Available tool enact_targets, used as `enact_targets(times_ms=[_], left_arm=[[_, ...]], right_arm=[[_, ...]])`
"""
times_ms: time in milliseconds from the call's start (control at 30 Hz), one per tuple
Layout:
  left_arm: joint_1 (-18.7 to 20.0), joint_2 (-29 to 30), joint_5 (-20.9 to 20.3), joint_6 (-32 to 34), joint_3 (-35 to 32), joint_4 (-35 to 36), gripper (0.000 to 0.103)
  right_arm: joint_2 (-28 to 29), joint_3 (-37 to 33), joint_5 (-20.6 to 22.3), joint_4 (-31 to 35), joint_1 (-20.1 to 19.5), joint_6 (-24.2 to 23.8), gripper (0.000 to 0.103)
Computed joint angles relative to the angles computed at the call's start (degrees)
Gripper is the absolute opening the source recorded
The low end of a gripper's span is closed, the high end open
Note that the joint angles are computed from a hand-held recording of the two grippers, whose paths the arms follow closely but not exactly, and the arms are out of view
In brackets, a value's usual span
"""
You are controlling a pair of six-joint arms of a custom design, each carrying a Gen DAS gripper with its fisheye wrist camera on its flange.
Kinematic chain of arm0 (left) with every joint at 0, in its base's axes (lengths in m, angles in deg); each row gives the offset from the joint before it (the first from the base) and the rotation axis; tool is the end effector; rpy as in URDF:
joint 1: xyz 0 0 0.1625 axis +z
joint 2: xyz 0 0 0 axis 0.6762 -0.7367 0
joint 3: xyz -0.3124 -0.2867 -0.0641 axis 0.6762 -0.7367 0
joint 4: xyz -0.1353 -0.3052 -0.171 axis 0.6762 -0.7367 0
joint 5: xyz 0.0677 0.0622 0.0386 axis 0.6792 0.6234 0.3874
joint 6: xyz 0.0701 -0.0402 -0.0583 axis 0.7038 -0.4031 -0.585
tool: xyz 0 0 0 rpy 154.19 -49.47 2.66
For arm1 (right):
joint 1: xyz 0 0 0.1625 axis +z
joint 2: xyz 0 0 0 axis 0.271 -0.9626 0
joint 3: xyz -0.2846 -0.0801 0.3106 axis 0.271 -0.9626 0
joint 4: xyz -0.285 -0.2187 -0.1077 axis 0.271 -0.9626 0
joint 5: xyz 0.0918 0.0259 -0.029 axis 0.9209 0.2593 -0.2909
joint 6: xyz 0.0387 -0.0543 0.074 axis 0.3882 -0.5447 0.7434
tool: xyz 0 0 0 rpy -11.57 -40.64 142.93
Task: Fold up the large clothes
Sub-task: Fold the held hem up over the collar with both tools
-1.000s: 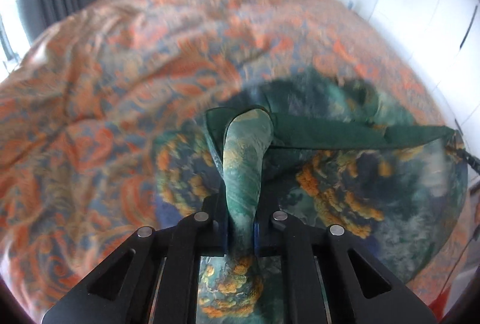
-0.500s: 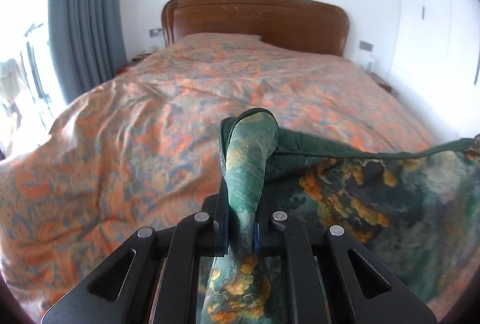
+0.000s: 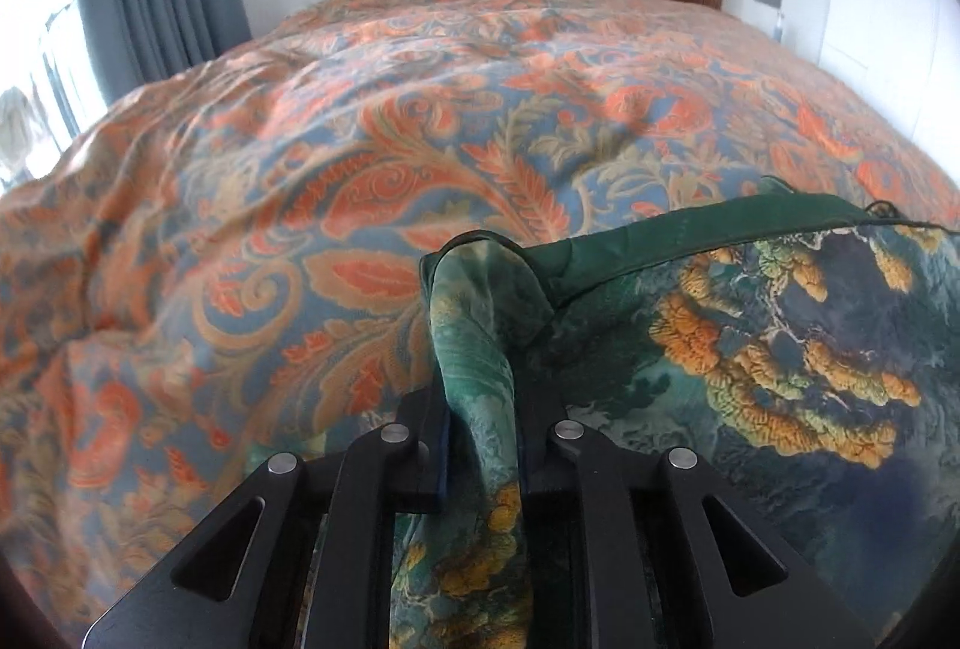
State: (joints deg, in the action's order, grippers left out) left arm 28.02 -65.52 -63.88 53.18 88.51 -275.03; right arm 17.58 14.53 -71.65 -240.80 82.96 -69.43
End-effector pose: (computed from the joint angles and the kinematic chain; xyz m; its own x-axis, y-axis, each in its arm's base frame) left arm 0.0298 -0.5888 0.2934 -0.6025 -0.4654 -0.6483 0.2623 0.6517 -0.7117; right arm 0.1890 -0.7103 0.1133 -0.7139 -0.1323 0.6877 -0.5430 0.7247 -0.4242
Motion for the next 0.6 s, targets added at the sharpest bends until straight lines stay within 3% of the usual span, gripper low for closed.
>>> enact_targets(times_ms=[333, 600], left_arm=[[2.04, 0.7, -4.66, -1.31, 1.1, -4.9, 0.018], [2.57, 0.32, -5.46, -3.55, 0.59, -2.43, 0.023]], right_arm=[[1.27, -0.14, 5.84, -0.51, -2.62, 2.18, 0.003], [1.58, -0.58, 5.96, -0.07, -2.72, 2.49, 0.003]])
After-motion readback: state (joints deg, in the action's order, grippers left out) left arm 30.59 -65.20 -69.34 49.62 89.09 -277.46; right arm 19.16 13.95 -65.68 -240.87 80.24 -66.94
